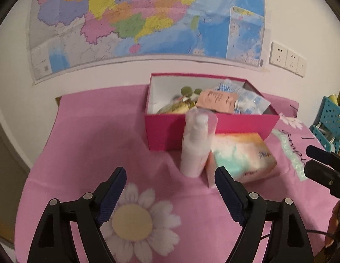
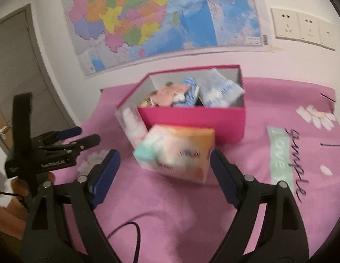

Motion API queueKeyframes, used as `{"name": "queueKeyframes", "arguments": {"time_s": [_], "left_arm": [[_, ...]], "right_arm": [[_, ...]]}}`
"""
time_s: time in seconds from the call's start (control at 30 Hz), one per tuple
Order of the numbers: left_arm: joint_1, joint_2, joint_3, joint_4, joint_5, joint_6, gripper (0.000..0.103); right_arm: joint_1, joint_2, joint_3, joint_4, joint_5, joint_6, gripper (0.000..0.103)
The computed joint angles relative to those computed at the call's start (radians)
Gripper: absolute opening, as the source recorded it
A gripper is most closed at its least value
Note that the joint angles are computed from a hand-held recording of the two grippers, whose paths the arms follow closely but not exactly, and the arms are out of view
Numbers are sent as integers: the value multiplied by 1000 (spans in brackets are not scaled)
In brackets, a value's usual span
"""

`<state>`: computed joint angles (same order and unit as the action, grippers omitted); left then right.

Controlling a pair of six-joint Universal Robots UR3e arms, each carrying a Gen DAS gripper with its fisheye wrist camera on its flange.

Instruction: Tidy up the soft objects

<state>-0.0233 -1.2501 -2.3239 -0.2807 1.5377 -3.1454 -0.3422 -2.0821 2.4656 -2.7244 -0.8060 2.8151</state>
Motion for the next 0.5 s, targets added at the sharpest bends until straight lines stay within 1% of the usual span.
{"name": "queueKeyframes", "arguments": {"time_s": [0.07, 0.1, 0.13, 0.17, 0.2, 0.27, 0.4, 0.5], "left_arm": [[-22, 7, -14, 2, 25, -16, 85], [-38, 5, -16, 2, 46, -23, 85], [-51, 5, -19, 2, 64, -30, 85], [-59, 7, -22, -3, 75, -37, 87], [-61, 8, -23, -9, 77, -39, 91], [-83, 3, -20, -20, 106, -54, 94], [-160, -37, -8, 1, 210, -82, 94], [-181, -44, -10, 4, 219, -95, 94]], "right_arm": [[8, -19, 26, -25, -18, 22, 89], [18, -25, 38, -50, -37, 36, 93], [37, -25, 52, -89, -67, 54, 96], [54, -24, 62, -114, -87, 64, 96], [58, -33, 69, -114, -91, 65, 96], [66, -41, 78, -103, -85, 54, 96], [79, -42, 94, -107, -88, 52, 96], [77, -52, 106, -96, -87, 52, 96]]}}
